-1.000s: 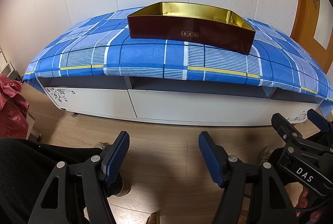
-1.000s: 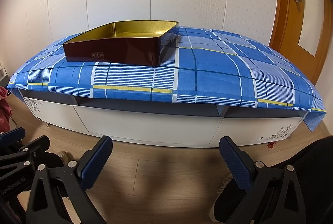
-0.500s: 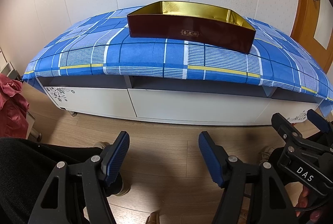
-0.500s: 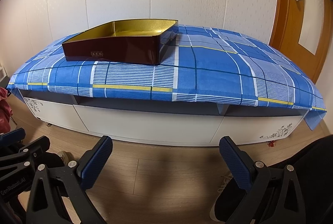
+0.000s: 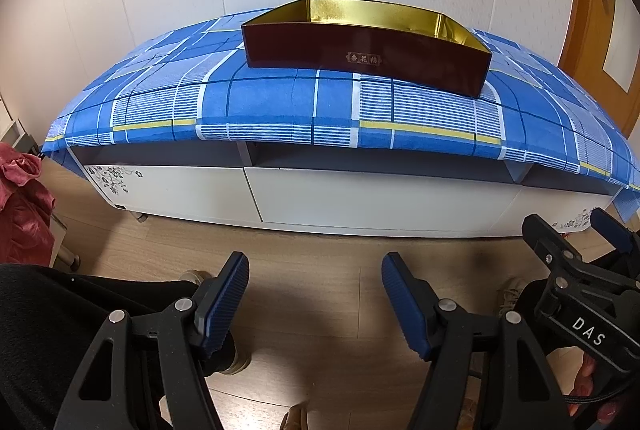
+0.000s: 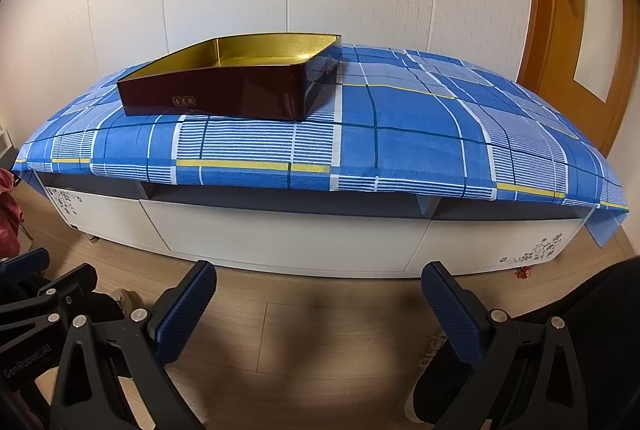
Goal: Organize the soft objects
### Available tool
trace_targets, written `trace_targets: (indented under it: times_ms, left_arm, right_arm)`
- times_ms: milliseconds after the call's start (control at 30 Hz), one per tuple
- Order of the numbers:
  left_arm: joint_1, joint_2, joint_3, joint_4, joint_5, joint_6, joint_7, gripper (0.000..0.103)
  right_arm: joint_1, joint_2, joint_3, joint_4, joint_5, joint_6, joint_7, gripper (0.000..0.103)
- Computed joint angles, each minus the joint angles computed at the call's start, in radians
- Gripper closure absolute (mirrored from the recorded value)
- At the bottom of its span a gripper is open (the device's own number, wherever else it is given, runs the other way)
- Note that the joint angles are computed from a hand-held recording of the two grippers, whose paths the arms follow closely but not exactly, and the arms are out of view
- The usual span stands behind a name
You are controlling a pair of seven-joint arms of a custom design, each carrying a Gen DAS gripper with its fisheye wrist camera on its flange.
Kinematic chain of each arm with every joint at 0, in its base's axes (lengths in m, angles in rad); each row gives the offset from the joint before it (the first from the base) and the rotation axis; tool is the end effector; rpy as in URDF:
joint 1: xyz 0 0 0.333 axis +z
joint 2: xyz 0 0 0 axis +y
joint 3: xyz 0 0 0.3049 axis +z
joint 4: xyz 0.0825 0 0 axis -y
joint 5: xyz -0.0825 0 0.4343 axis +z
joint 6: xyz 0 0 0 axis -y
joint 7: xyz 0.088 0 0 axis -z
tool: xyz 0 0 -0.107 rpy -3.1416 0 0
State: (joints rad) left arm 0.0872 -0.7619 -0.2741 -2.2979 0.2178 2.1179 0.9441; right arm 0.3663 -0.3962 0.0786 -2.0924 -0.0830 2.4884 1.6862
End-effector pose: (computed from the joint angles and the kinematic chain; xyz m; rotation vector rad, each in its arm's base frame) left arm 0.4104 -0.0986 0.6563 -2.0970 1.3933 -0.4562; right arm 0.4826 0.2379 0.6604 -2.0146 1.3633 -0.6091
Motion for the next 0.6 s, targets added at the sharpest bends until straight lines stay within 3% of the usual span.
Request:
trace_targets:
  times_ms: [467, 600]
  left_arm:
    - [-0.009, 0.015, 0.022, 0.005, -0.034, -0.01, 0.017, 0.033]
    - [-0.023, 0.034, 0.044, 0.01, -0.066, -0.017, 0.048, 0.033]
  right_arm:
    - [-0.005, 0.019, -0.002, 0.019, 0.012, -0.03, 0.013, 0.0]
    - [-0.014, 0.05, 0.0, 0.05, 0.011, -0.092, 0.029, 0.0]
